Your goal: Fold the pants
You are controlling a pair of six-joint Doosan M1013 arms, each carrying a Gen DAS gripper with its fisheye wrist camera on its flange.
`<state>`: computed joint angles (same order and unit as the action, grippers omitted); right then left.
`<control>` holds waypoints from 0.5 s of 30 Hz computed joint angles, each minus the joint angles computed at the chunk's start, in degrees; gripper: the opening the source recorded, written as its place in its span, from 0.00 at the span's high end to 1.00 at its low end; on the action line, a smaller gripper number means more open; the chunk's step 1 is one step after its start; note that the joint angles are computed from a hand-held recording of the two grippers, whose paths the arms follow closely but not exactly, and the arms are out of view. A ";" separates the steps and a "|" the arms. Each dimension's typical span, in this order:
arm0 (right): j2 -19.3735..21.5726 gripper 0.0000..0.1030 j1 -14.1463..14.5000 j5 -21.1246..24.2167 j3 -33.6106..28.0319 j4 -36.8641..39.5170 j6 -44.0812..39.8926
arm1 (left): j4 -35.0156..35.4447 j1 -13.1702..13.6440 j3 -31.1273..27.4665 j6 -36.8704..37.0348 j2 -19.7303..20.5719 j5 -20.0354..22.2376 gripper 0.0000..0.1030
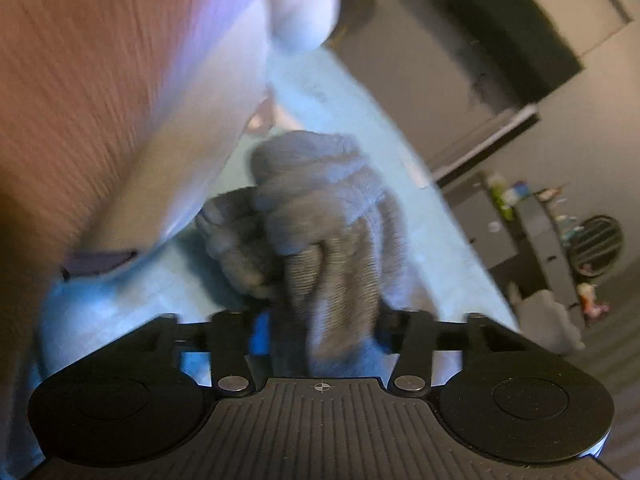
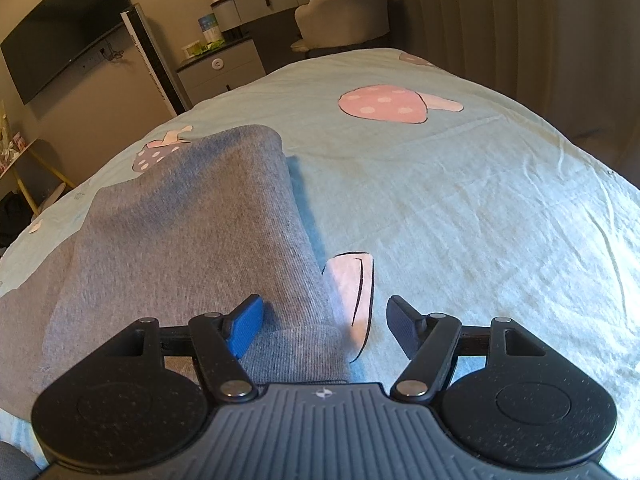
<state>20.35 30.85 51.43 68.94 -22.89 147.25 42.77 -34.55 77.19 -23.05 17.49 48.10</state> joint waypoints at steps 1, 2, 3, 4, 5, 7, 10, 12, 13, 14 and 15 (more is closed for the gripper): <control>-0.02 0.33 0.02 0.03 0.01 -0.12 0.11 | -0.93 0.13 -0.46 0.62 0.42 0.70 0.48; -0.06 0.33 0.05 0.03 0.04 -0.34 0.34 | -0.76 0.02 -0.96 1.09 0.76 1.61 0.55; -0.13 0.33 0.07 -0.09 0.16 -0.49 0.56 | -1.50 0.03 -1.53 2.13 0.91 2.13 0.67; -0.22 0.33 0.12 -0.17 0.27 -0.90 0.99 | -2.26 -0.05 -2.11 2.94 0.99 2.56 0.73; -0.33 0.33 0.18 -0.29 0.41 -1.39 1.41 | -1.99 -0.26 -2.71 3.68 0.96 2.89 0.75; -0.64 0.33 0.24 -1.14 0.84 -2.14 2.27 | -1.10 -0.86 -4.47 7.42 1.09 4.19 0.79; -0.75 0.33 0.25 -1.53 1.01 -2.49 2.82 | 1.97 -2.68 -9.45 17.33 2.32 6.71 0.79; -0.82 0.33 0.21 -1.79 1.09 -2.51 2.75 | 3.83 -4.16 -13.91 25.03 3.94 8.42 0.79; -0.93 0.33 0.21 -2.16 1.25 -2.59 2.94 | 4.20 -4.68 -15.69 28.37 4.64 7.91 0.79; -1.16 0.33 0.16 -2.78 1.58 -2.69 3.41 | 4.38 -5.29 -17.39 31.55 5.38 7.27 0.79; -1.35 0.33 0.11 -3.19 1.84 -2.83 3.94 | 3.92 -5.85 -19.02 34.98 6.16 6.04 0.79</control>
